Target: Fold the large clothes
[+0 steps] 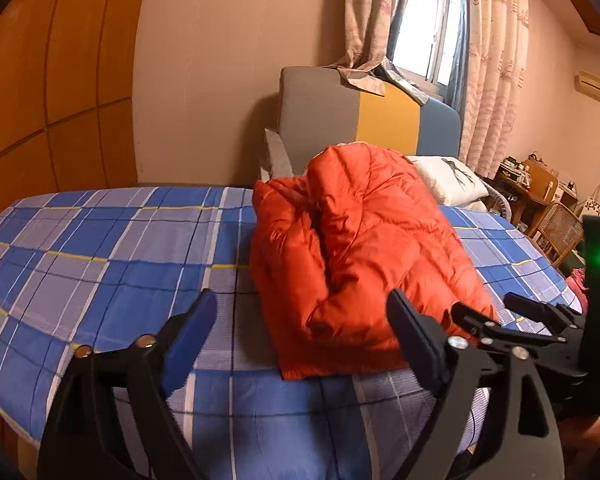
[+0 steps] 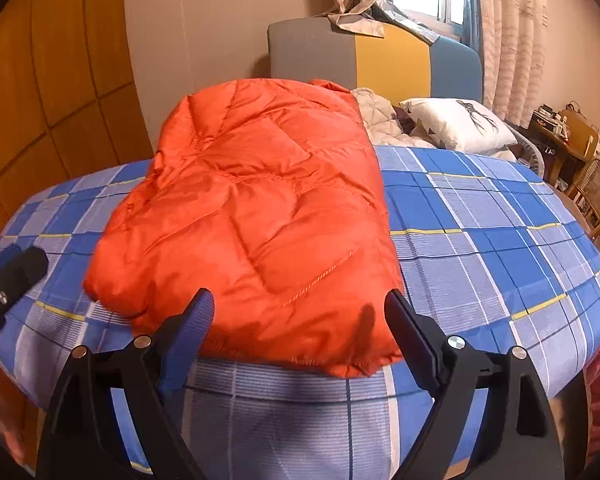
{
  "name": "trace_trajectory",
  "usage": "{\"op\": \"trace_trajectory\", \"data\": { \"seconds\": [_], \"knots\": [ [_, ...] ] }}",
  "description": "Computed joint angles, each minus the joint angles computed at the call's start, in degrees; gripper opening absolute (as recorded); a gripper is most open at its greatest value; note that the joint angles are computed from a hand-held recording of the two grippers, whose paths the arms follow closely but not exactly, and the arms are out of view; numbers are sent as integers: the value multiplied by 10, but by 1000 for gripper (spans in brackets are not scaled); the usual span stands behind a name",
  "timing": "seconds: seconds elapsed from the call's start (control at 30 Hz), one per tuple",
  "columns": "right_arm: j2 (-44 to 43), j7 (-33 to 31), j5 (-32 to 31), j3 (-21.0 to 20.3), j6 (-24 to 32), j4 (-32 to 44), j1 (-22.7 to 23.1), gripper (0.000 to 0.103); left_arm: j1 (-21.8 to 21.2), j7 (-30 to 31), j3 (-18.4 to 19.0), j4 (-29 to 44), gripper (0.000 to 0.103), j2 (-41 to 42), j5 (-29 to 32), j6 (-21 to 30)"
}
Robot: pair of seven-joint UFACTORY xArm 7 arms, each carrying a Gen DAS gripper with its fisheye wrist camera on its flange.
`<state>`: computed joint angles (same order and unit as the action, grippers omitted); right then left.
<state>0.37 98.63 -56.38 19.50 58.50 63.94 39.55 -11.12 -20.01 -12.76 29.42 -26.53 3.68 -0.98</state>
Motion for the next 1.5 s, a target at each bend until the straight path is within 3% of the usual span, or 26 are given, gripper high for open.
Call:
{"op": "trace_trajectory", "data": {
  "seconds": [0.33, 0.47, 0.6, 0.87, 1.13, 1.5],
  "knots": [
    [-28, 61, -5, 36, 66, -13, 29, 100, 25, -35, -28, -72, 101, -100, 6, 25],
    [-36, 74, -2, 54, 103, -13, 45, 100, 24, -49, -41, -96, 101, -150, 14, 42],
    [-45, 95, 12, 75, 167, -11, 66, 100, 12, -66, -51, -117, 101, -202, 20, 74],
    [-68, 123, 44, 105, 239, -29, 96, 100, -35, -92, -52, -147, 101, -270, 26, 124],
    [-85, 147, 57, 119, 255, -43, 98, 100, -57, -100, -43, -161, 101, -314, 30, 158],
    [-43, 114, 17, 107, 252, -5, 107, 100, -14, -117, -44, -162, 101, -324, 41, 163]
  ]
}}
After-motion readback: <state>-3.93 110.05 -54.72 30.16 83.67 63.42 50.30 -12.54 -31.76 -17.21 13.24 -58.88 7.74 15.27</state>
